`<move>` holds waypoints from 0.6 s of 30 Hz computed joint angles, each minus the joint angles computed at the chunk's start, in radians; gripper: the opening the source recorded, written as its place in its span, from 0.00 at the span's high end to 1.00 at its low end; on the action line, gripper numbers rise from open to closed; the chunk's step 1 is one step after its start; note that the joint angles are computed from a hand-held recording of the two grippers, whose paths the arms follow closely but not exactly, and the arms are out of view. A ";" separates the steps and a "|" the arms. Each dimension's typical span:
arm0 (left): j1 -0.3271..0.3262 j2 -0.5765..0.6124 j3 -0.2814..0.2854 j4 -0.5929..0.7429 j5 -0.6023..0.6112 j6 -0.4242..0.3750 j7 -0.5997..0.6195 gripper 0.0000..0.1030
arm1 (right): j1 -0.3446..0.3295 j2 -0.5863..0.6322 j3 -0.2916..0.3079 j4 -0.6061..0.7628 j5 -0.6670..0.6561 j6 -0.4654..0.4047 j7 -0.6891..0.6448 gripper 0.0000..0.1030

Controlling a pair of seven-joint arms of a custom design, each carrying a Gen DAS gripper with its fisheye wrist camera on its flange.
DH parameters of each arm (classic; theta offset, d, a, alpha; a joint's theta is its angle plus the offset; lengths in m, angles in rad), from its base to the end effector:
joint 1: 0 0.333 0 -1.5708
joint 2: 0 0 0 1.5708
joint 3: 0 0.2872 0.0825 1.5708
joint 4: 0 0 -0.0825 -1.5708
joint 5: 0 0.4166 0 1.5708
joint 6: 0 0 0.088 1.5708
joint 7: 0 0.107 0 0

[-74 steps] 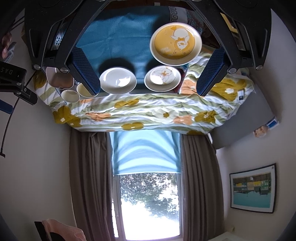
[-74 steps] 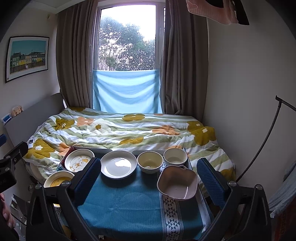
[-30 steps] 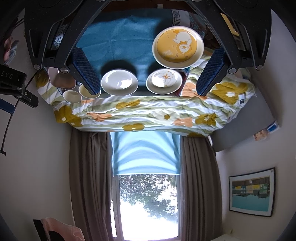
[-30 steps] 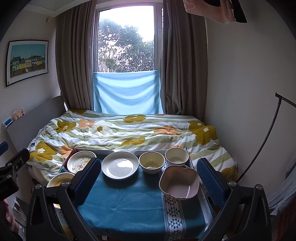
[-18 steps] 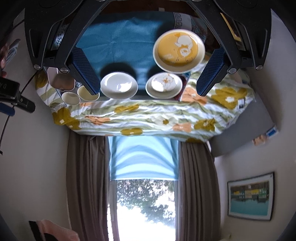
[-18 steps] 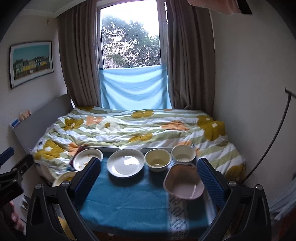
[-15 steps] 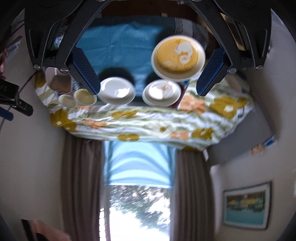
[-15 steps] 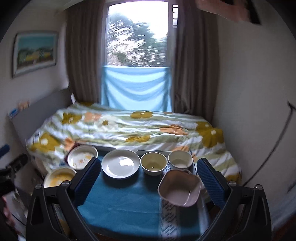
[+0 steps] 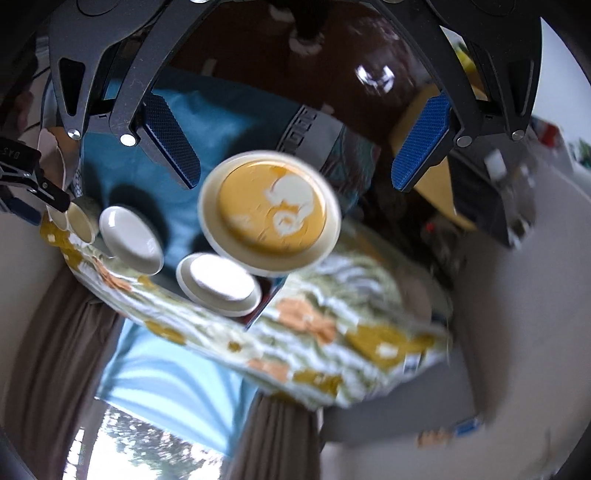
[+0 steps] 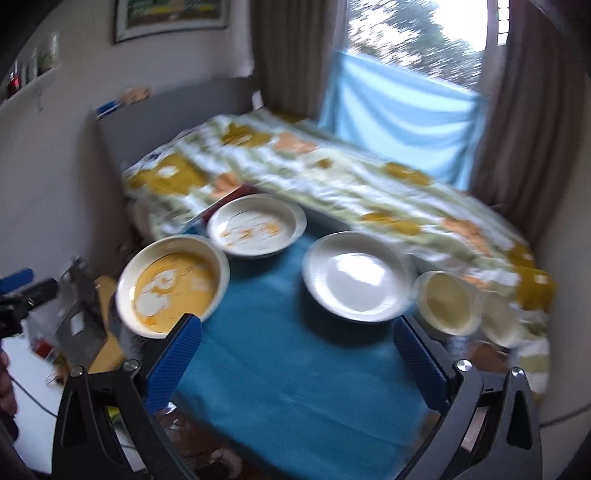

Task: Organize plates and bowls
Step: 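Reach down and grasp the rim of the yellow lion-print plate with the left gripper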

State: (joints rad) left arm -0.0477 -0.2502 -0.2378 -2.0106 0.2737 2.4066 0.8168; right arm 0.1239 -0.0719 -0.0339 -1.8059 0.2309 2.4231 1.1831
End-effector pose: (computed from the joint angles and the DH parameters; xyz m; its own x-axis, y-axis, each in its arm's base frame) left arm 0.5443 -0.1698 0.5978 0.2543 -0.9558 0.1474 -0.7245 -0.2893 -0.6256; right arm 0.6196 0.0562 0.6126 0.3420 -0.9394 0.0215 -0.7041 -0.2714 -0.6562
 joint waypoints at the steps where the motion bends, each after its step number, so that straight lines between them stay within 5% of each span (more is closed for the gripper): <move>1: -0.002 0.010 0.013 -0.004 -0.030 0.001 0.015 0.02 | 0.007 0.048 0.001 0.048 0.032 -0.039 -0.019 0.00; 6: -0.016 0.092 0.088 -0.021 -0.265 0.061 0.173 0.19 | -0.009 0.273 0.046 0.270 0.105 -0.204 -0.038 0.01; 10: -0.006 0.197 0.118 0.032 -0.460 0.049 0.274 0.33 | -0.024 0.461 0.084 0.475 0.094 -0.338 0.010 0.18; 18: 0.026 0.332 0.123 0.143 -0.571 -0.010 0.382 0.44 | -0.040 0.738 0.133 0.840 0.061 -0.522 0.077 0.39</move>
State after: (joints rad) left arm -0.0219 0.0816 -0.1146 -1.8678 -0.2974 2.3961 1.1987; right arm 0.0844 0.6663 0.0995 -0.9659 0.2923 1.9012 1.2600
